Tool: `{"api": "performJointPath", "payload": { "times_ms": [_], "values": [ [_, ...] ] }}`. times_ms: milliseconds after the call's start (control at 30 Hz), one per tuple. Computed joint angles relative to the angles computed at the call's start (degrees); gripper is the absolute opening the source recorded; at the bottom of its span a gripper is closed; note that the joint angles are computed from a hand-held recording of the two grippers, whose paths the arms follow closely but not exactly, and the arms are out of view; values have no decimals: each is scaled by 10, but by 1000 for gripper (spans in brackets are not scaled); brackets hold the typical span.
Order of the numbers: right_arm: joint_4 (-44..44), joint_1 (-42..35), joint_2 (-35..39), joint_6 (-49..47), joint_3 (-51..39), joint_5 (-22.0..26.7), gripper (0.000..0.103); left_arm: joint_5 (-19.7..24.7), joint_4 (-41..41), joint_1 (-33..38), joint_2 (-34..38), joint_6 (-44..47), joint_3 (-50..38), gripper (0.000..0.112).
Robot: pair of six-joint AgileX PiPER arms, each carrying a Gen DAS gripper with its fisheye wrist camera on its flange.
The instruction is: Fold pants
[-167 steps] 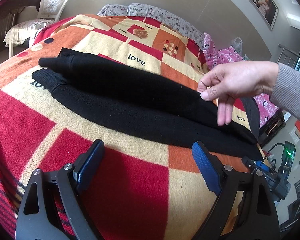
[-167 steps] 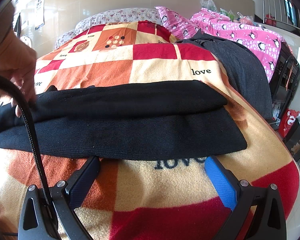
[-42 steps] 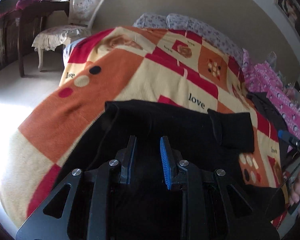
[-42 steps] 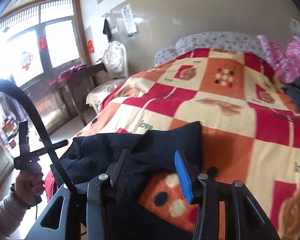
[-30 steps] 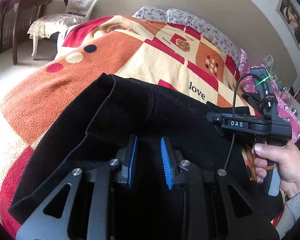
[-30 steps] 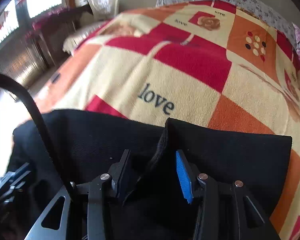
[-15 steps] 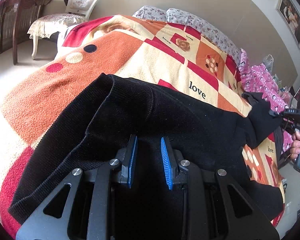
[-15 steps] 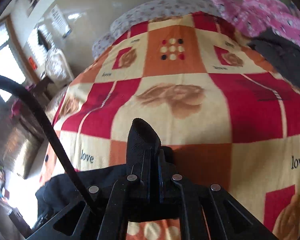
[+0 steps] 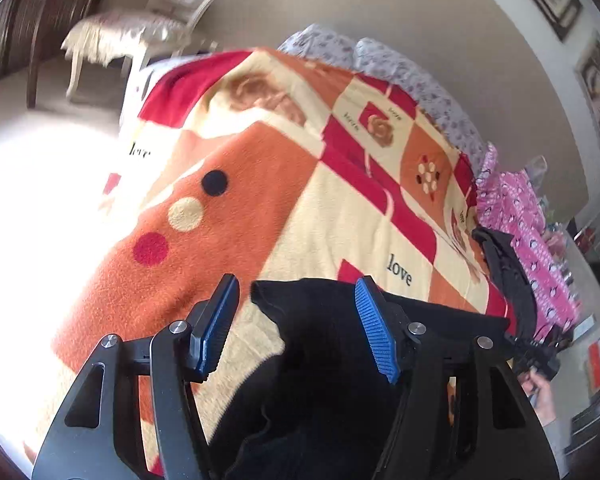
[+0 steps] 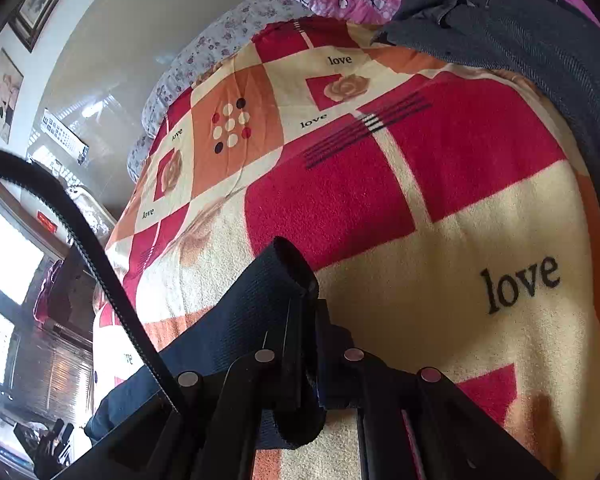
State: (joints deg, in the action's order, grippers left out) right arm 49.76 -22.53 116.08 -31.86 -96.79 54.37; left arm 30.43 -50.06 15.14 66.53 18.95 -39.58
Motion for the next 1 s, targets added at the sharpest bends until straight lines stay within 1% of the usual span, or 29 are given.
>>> {"api": "performJointPath", "payload": {
  "times_ms": [67,100,200,233,267,300,367,400,467,567,633,700,733,767,800,833,867,900,1000],
  "values": [
    [9,-1,3,-13,5,1,5,71,-63,70,91,43,-45,60],
    [8,1,3,-18,8,0,5,99,-82,91,130,49,-65,60],
    [-1,3,5,-28,11,-2,5,179,-114,115,238,49,-117,60],
    [-4,3,6,-29,12,-2,5,190,-124,119,250,48,-121,60],
    [-3,1,5,-31,13,-1,5,189,-114,115,245,43,-125,60],
    [-2,1,3,-35,17,0,5,206,-95,111,246,37,-137,60],
    [-8,1,3,-40,15,3,5,256,-81,107,257,36,-149,60],
    [-13,2,2,-40,15,3,5,271,-76,102,260,35,-149,60],
    [-18,4,3,-40,13,0,5,278,-75,96,251,39,-143,60],
    [-25,8,5,-32,8,-2,5,319,-106,106,283,40,-156,60],
    [-25,7,6,-27,5,-1,5,324,-117,106,305,38,-178,60],
    [-22,6,4,-27,5,0,5,318,-118,97,315,28,-198,60],
    [-21,5,3,-27,5,0,5,307,-114,88,319,22,-208,55],
    [-22,5,2,-27,4,2,5,296,-107,77,318,21,-217,46],
    [-20,2,1,-27,3,7,5,290,-89,64,318,21,-230,20],
    [-13,-2,2,-31,2,13,5,276,-61,48,313,6,-240,7],
    [-5,-7,1,-33,2,18,5,255,-41,34,305,-4,-242,7],
    [1,-11,0,-36,3,23,5,240,-24,22,297,-4,-243,5],
    [29,-30,-11,-49,17,40,5,184,49,-23,264,-17,-241,4]
  ]
}}
